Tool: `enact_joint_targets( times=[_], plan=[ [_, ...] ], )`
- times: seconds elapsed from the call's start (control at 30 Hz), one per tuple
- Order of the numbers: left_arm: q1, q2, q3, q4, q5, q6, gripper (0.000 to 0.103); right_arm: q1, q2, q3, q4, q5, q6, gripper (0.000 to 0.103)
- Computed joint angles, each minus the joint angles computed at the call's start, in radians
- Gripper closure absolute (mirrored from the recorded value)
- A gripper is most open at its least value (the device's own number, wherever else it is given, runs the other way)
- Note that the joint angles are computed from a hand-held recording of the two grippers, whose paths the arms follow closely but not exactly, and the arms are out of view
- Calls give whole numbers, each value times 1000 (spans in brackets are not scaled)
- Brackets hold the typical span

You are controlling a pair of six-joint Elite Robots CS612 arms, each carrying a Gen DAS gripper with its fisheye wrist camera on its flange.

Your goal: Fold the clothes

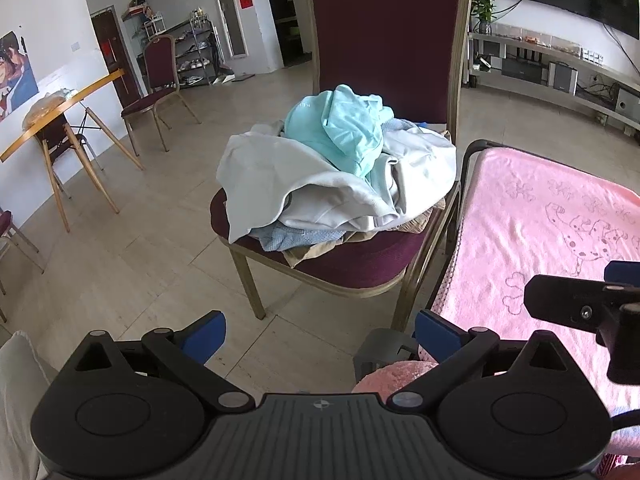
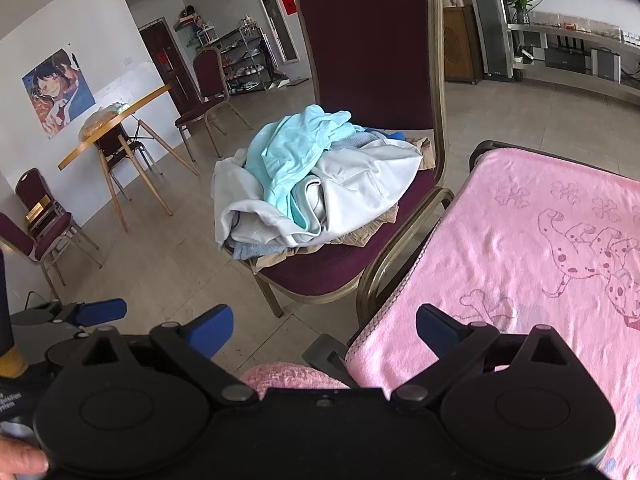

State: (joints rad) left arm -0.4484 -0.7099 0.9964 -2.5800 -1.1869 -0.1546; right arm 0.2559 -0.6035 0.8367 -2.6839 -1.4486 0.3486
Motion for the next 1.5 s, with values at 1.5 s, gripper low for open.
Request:
enact_joint_targets(
  times=[1.5],
  plan=[
    [-3,-2,-1,3,-12,10,1,-2,-2,1,36,7,16,4]
  ],
)
